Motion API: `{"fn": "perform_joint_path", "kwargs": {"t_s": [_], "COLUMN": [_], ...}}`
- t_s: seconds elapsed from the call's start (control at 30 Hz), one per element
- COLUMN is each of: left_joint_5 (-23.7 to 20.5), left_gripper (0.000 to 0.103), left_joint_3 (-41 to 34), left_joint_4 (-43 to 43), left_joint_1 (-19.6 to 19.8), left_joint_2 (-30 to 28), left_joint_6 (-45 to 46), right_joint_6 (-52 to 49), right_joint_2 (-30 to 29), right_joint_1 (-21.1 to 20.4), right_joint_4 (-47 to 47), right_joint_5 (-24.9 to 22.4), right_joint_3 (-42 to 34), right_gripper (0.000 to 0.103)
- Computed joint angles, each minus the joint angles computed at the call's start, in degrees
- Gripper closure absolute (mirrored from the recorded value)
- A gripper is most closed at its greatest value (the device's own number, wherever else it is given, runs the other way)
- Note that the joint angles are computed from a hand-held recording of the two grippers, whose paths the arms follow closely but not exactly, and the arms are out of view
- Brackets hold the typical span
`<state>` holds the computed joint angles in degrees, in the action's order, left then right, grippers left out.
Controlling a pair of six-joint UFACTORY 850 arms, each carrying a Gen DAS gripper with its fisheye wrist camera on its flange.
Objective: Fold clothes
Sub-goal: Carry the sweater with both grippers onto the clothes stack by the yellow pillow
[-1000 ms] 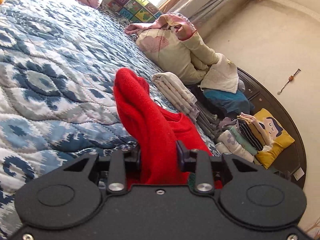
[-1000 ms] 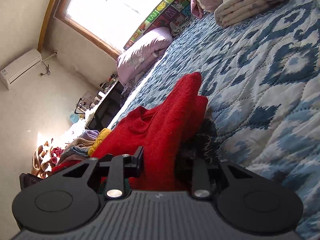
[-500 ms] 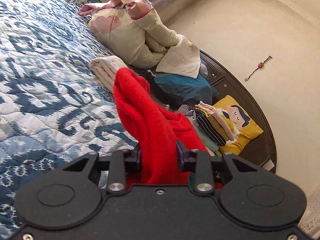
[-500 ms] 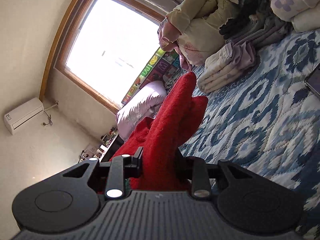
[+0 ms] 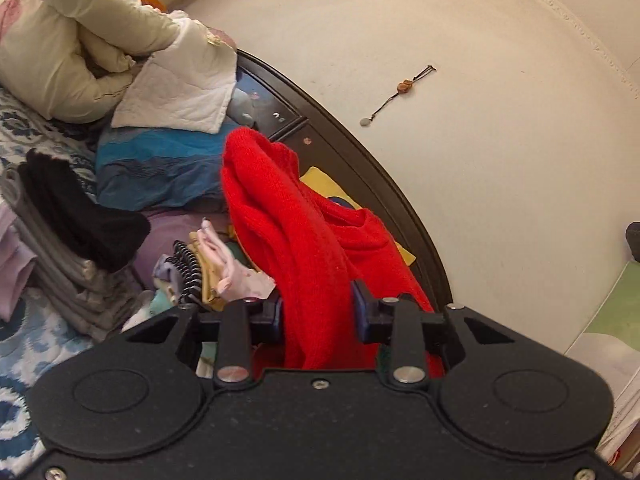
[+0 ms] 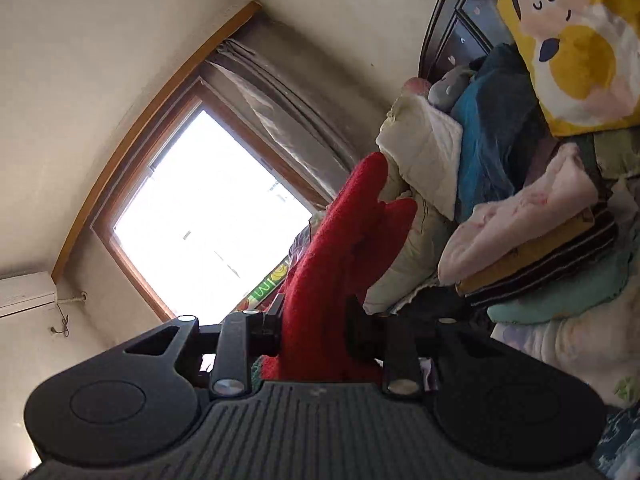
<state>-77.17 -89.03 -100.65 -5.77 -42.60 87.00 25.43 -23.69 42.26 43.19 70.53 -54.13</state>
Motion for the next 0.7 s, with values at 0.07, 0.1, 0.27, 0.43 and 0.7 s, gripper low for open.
{"fn": "perform_joint_path", "kwargs": {"t_s": [0.07, 0.1, 0.27, 0.43, 0.7], "left_joint_5": [-1.56, -2.04, 12.47, 29.78, 30.32], "left_gripper": [0.073, 0.073, 0.065, 0.055, 0.024], "left_joint_3": [-6.79, -10.55, -26.37, -30.52, -22.07], "left_joint_4": [-1.53, -2.02, 6.48, 23.95, 17.34], "left_joint_1": [-2.25, -3.41, -8.62, -12.31, -11.26], "left_joint_2": [-3.39, -5.45, -14.20, -17.10, -11.07], "left_joint_6": [-1.95, -3.16, -14.39, -24.69, -16.93], "right_joint_6": [-3.80, -5.27, -2.06, 17.12, 12.78], "right_joint_2": [3.18, 4.06, 2.56, -9.00, -8.80], "right_joint_1": [-2.69, -3.86, -9.63, -17.47, -16.13], "right_joint_4": [0.58, 0.54, 1.87, -3.18, 1.80], "right_joint_5": [1.43, 2.37, 6.74, -7.05, -4.22], "right_joint_3": [1.66, 2.16, 3.24, -0.47, -0.43], "right_gripper": [0.072, 0.072, 0.072, 0.073, 0.062]}}
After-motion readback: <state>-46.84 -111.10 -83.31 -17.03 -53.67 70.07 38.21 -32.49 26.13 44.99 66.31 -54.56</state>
